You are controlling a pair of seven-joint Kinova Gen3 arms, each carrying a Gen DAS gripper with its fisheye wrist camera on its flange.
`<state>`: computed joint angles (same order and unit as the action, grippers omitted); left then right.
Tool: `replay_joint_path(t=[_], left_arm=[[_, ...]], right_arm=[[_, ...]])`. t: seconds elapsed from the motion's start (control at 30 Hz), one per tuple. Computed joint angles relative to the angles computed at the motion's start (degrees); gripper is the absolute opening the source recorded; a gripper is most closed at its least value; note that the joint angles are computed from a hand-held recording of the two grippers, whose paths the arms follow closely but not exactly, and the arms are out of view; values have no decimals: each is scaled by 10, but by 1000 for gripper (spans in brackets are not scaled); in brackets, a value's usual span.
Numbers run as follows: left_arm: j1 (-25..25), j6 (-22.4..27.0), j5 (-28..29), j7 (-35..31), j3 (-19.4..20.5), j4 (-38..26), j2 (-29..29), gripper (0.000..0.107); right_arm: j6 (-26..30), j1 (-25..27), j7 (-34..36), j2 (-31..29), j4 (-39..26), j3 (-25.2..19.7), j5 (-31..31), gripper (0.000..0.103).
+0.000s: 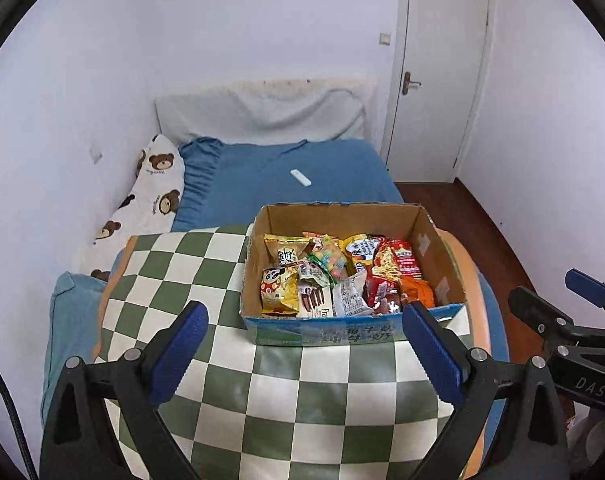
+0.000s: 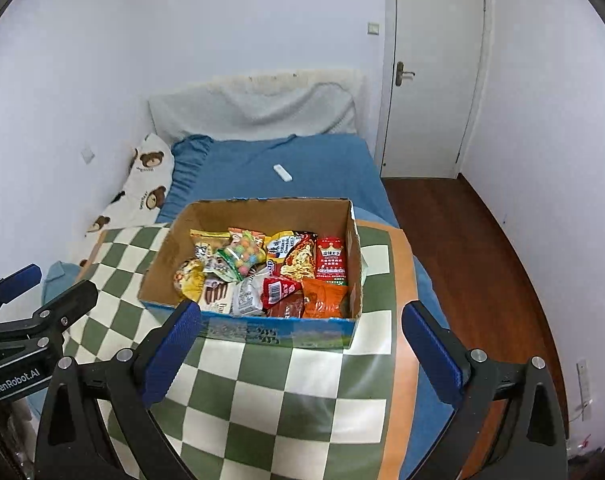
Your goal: Organize snacks
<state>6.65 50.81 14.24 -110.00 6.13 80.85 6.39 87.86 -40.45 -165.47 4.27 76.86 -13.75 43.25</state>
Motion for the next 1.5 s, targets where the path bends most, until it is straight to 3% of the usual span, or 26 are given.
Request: replay_joint_path(t=[0.23,0.43,0.7,1.03,1.5], left_arm=[[-15,-14,31,-44,-15,57,-67,100],[-18,5,56,-80,-32,74,-99,100],[-21,9,75,-92,-48,86,-121,100],[-21,-2,72,-75,-43,84,-102,103],[16,-53,-49,42,-1,28,-8,103]], right_arm=[[66,-53,-59,-18,-4,-40,38,103],[135,-101,-84,-14,-26,-68,70,103],[163,-137,-94,-10,-46,-74,91,103],[128,-126,-84,-12,-32,-60,85,103],[25,-39,-60,-9,30,-20,59,103]])
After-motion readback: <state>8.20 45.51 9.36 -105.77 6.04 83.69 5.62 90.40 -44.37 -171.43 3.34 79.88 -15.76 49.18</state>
